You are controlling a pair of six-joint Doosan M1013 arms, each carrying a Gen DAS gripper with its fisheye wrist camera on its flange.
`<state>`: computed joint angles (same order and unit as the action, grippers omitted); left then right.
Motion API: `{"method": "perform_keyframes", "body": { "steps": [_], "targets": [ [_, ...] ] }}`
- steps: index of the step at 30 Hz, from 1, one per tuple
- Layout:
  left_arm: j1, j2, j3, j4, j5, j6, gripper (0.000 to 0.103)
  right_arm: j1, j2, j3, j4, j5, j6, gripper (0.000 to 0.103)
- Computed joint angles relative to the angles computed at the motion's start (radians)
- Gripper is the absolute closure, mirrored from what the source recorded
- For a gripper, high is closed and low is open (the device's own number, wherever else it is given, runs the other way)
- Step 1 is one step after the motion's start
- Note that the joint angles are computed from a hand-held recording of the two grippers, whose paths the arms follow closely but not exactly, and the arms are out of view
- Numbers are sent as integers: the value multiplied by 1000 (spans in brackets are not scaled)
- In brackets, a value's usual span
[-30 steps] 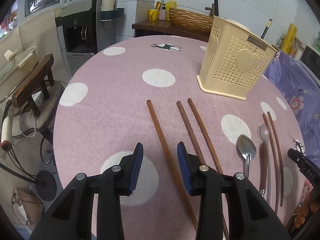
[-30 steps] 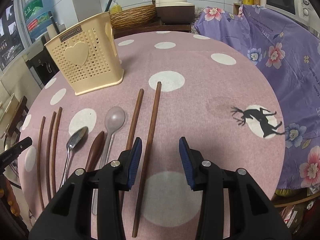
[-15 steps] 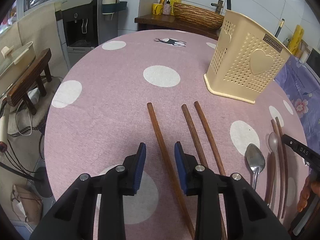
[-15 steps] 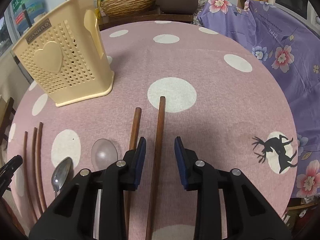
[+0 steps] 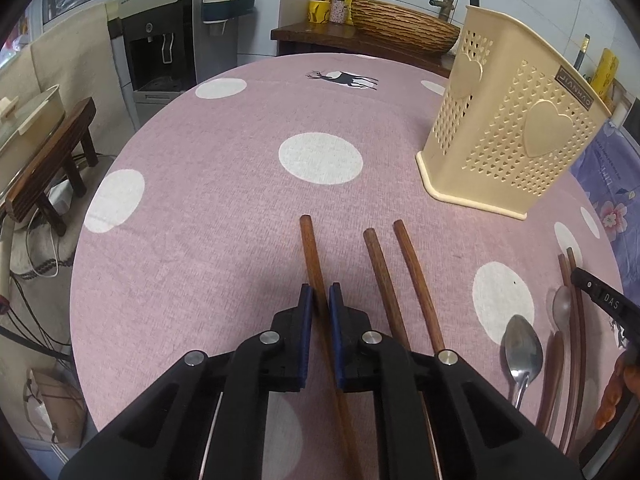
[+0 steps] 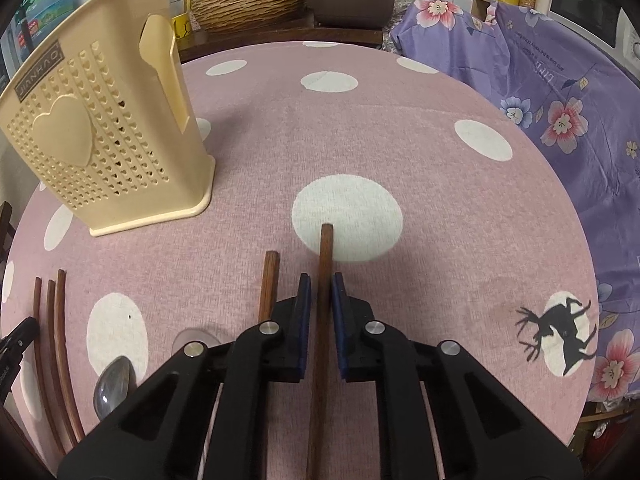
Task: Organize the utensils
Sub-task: 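Lift the brown chopstick and lower it into the beige holder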
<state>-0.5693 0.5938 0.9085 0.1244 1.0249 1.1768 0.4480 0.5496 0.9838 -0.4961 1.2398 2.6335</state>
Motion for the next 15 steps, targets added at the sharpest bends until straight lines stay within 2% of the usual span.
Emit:
{"method": "perform_keyframes", "body": {
  "steps": [8,15],
  "targets": [
    [0,18,-30,5,16,-7,95,-4,2,2,-7,-24,-17,95],
    [-1,26,-47,4,21,-4,95,-14,-32,53,20,-112,10,95]
  ]
}}
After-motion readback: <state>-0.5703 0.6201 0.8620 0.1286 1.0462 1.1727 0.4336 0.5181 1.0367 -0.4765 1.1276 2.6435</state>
